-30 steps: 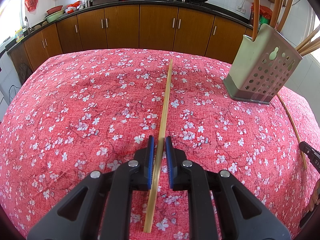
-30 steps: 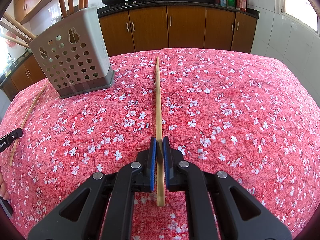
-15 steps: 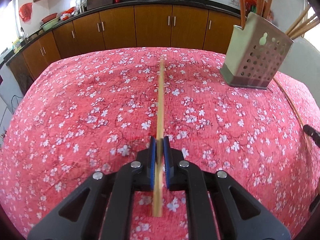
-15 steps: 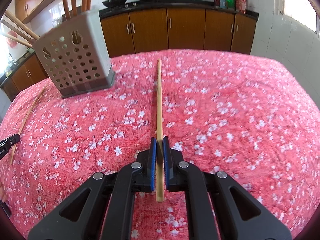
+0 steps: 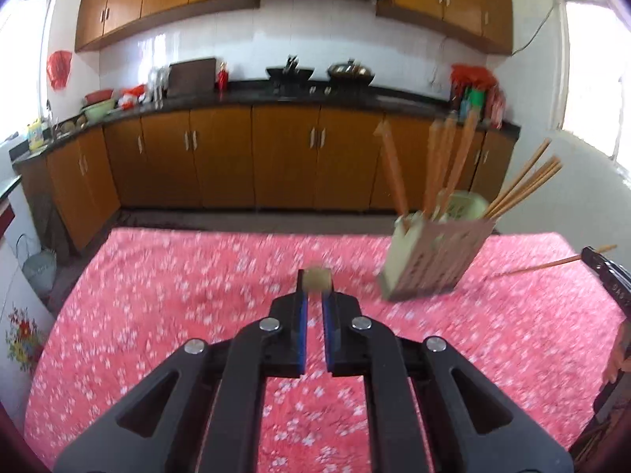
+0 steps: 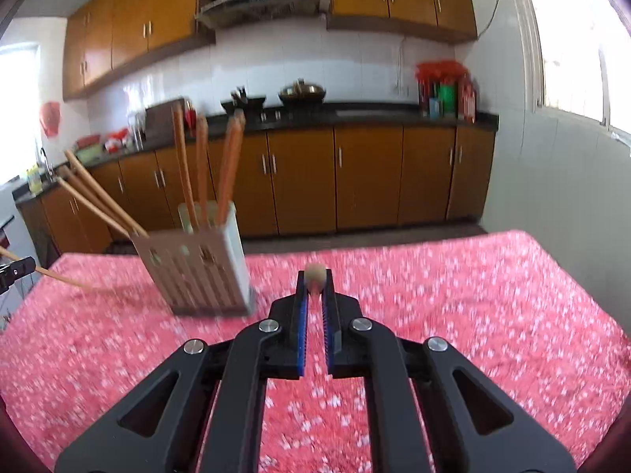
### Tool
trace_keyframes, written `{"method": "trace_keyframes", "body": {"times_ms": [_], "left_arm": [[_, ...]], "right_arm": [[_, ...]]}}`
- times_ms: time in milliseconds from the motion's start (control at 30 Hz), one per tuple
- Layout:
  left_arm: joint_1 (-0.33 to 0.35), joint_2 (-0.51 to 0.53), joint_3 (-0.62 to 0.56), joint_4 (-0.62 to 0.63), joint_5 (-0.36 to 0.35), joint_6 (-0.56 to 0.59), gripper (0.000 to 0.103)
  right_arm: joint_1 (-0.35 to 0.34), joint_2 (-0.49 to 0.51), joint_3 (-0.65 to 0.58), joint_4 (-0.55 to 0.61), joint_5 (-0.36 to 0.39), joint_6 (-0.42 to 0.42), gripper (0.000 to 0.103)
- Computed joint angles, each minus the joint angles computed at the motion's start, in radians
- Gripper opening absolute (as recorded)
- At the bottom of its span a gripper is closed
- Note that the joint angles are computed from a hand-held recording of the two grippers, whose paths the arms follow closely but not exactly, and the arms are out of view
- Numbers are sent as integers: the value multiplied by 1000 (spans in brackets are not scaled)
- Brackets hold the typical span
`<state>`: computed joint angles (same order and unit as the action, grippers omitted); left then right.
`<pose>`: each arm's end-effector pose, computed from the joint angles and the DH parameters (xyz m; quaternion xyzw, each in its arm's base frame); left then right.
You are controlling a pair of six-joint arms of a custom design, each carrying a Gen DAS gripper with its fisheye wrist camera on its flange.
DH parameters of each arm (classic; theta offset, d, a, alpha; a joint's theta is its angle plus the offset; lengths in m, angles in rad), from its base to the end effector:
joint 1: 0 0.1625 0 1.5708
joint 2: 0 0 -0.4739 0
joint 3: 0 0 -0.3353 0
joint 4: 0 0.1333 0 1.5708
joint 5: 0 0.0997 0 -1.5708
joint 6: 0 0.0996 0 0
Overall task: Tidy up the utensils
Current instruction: 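Lift both held chopsticks and lower them upright into the holder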
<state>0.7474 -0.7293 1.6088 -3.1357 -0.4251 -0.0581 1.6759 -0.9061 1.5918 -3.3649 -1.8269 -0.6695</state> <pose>-0.3394 -0.6200 0.2513 0.1266 0.8023 -0.4732 0.3412 0.1791 -0.6674 0.3694 0.2563 -0.8063 0.4711 0.2496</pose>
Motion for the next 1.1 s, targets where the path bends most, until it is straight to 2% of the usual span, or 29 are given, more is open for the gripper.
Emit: {"method": "trace_keyframes", "body": {"times_ms": [233, 367, 500, 700, 833, 933, 1100], "left_arm": [[-38, 1, -47, -41, -63, 90, 8], [-55, 4, -72, -58, -112, 96, 8], [-72, 30, -132, -103, -159, 143, 8], [-85, 98, -261, -184, -193, 244, 8], [-80, 158, -381, -220, -195, 325, 8], [-69, 199, -457, -217, -182, 379, 8], [-40, 228, -509, -144, -193, 333, 8]], "right_arm": [[30, -30, -8, 12, 77, 12, 8], [41, -53, -11, 54, 146, 46, 7], [50, -72, -22, 89, 245, 91, 7], [81, -47, -86, 76, 337, 114, 7], [101, -4, -149, 51, 348, 106, 7], [111, 40, -206, 48, 321, 77, 8], [114, 93, -259, 80, 253, 44, 8]]}}
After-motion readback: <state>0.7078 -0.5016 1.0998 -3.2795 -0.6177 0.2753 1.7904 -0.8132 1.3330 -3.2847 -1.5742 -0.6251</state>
